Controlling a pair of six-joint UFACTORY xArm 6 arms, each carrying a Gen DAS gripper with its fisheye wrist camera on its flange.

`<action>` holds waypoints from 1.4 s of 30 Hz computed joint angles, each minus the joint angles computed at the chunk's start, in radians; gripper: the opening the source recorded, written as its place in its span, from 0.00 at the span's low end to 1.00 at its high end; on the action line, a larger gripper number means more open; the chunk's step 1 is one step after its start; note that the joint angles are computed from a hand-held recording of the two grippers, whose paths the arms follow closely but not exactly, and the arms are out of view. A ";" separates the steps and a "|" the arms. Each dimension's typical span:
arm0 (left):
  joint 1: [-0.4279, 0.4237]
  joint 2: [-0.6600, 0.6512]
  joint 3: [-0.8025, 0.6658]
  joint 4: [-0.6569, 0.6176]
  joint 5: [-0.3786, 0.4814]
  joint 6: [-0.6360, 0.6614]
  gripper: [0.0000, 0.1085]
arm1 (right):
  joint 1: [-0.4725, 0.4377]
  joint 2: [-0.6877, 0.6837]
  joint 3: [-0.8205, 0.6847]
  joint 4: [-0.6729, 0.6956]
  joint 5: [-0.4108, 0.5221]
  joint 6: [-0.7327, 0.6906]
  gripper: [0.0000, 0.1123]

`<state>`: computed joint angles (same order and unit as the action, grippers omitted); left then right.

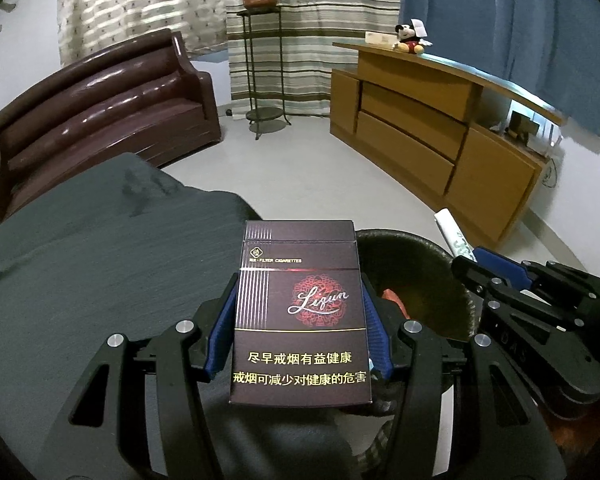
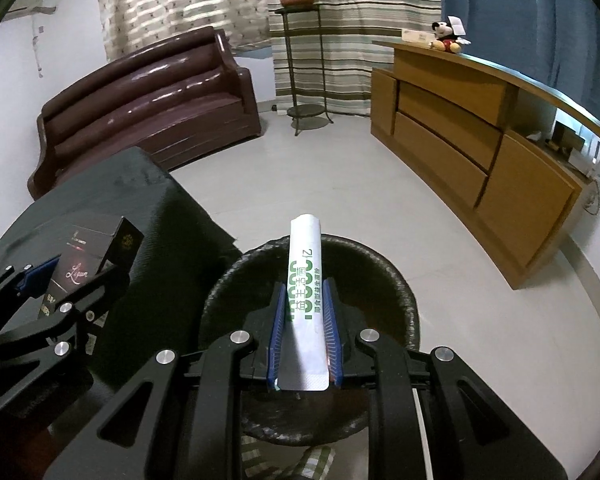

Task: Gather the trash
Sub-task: 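Carry the cigarette box and white tube over the black bin, then open both tools to drop the box and tube into the bin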

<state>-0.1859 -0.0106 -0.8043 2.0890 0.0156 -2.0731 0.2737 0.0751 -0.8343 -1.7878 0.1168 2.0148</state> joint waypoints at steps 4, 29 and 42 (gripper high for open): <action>-0.008 0.030 -0.027 -0.009 0.001 0.013 0.49 | -0.013 0.003 0.000 0.005 0.003 -0.005 0.18; -0.012 0.151 -0.070 -0.503 -0.006 0.505 0.50 | -0.042 0.083 -0.051 0.035 -0.001 -0.023 0.18; -0.014 0.153 -0.071 -0.515 0.003 0.508 0.59 | -0.046 0.085 -0.053 0.038 0.000 -0.007 0.27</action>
<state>-0.2002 0.1420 -0.8754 1.5745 0.0186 -1.5651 0.2274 0.1605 -0.8877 -1.7500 0.1167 2.0082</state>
